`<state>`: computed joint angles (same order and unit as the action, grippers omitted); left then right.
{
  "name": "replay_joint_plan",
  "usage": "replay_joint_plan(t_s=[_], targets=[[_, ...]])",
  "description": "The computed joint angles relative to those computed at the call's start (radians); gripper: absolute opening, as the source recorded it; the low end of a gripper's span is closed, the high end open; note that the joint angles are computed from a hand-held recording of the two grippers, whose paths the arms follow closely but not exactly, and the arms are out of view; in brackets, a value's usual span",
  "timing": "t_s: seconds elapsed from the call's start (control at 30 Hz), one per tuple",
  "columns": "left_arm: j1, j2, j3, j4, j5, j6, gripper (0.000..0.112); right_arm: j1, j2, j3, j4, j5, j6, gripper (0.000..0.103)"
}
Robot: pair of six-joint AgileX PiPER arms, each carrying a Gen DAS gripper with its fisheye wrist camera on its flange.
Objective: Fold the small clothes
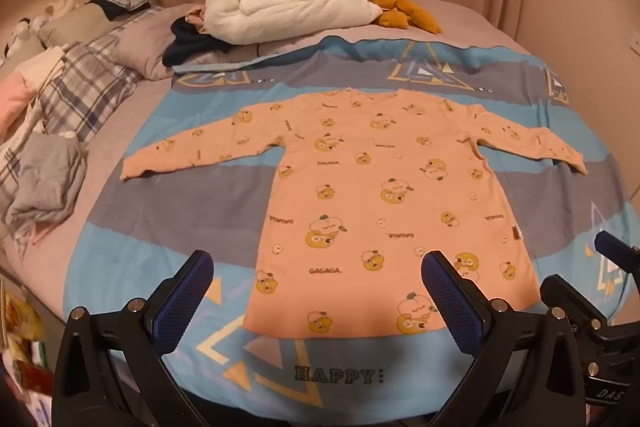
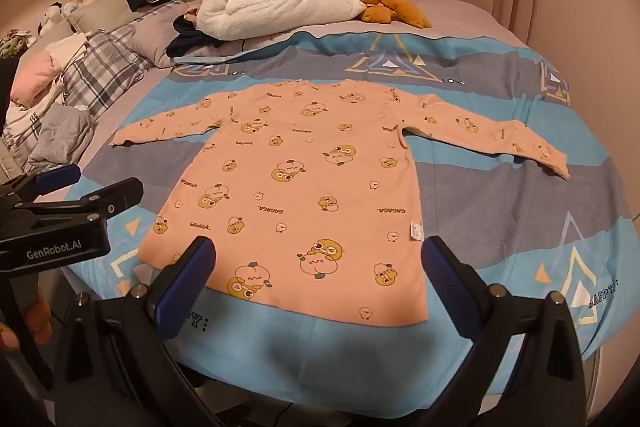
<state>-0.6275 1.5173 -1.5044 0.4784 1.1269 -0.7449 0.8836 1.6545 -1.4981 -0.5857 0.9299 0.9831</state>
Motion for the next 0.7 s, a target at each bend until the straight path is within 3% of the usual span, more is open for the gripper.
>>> replay_joint_plan(t_s=[0.7], targets=[[-0.002, -0.004, 0.002, 0.0, -0.009, 0.003, 0.103, 0.002, 0.0, 0.004, -0.011, -0.006, 0.01, 0.103]])
